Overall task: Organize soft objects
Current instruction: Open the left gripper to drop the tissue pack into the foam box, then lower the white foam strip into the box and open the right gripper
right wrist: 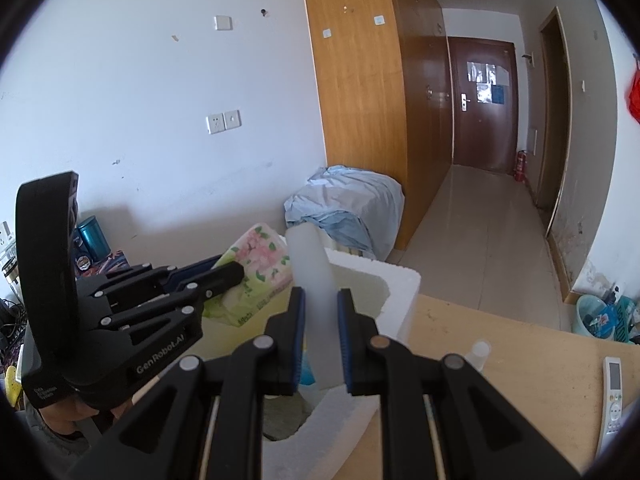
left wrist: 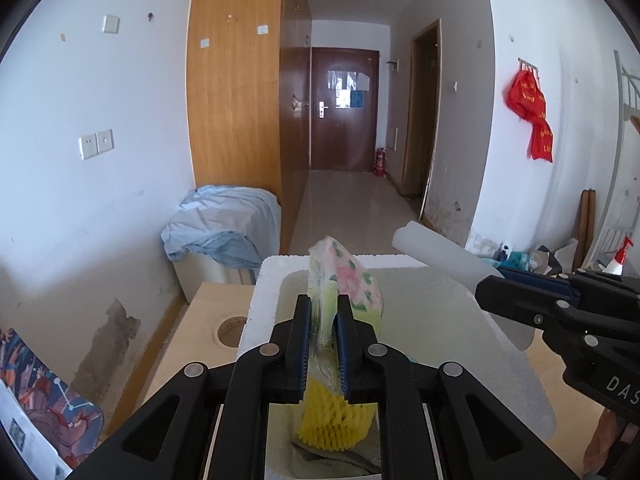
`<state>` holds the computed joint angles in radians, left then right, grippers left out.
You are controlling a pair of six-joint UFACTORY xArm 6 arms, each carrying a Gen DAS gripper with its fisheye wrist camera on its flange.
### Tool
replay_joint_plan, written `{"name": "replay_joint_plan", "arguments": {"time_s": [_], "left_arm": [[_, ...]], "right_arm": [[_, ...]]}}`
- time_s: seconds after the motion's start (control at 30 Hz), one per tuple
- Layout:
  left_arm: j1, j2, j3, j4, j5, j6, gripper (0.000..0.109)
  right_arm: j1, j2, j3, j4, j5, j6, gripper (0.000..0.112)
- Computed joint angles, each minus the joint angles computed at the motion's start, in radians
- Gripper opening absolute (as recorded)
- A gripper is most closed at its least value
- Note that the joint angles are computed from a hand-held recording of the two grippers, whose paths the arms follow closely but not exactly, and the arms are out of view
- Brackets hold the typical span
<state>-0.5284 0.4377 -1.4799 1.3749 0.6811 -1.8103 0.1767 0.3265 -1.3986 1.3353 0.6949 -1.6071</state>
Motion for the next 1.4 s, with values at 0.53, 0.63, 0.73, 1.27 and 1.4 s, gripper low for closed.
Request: {"name": "replay_joint_plan", "arguments": {"time_s": [0.53,0.63,0.73,1.27,1.4], "left_arm": [[-0.027,-0.069,0.079,0.065,0.095,-0.096,0.078],[-0.034,-0.098,0.113,0.085,0.112,-0.135,0.079],[-0.041,-0.124,0.142,0.104,0.136,-0.159,0.079],[-0.032,-0.148,0.173,0.101,0.147,-0.188,0.079],[-0.035,-0.147,0.172,0.096,0.15,-0.19,0.079]], "right_arm": [[-0.006,0.0,0.005,0.014,0.007,-0.016,0.019],[-0.004,0.007,-0.001,0.006,0.011,-0.01,0.019],[0.002,0.014,-0.009,-0.007,0.011,0.001,0.019],[0.013,0.047,-0.039,-0.016,0.026,-0.002,0.033],[0.008,0.044,-0.037,-0.004,0.028,0.002,0.047]]}}
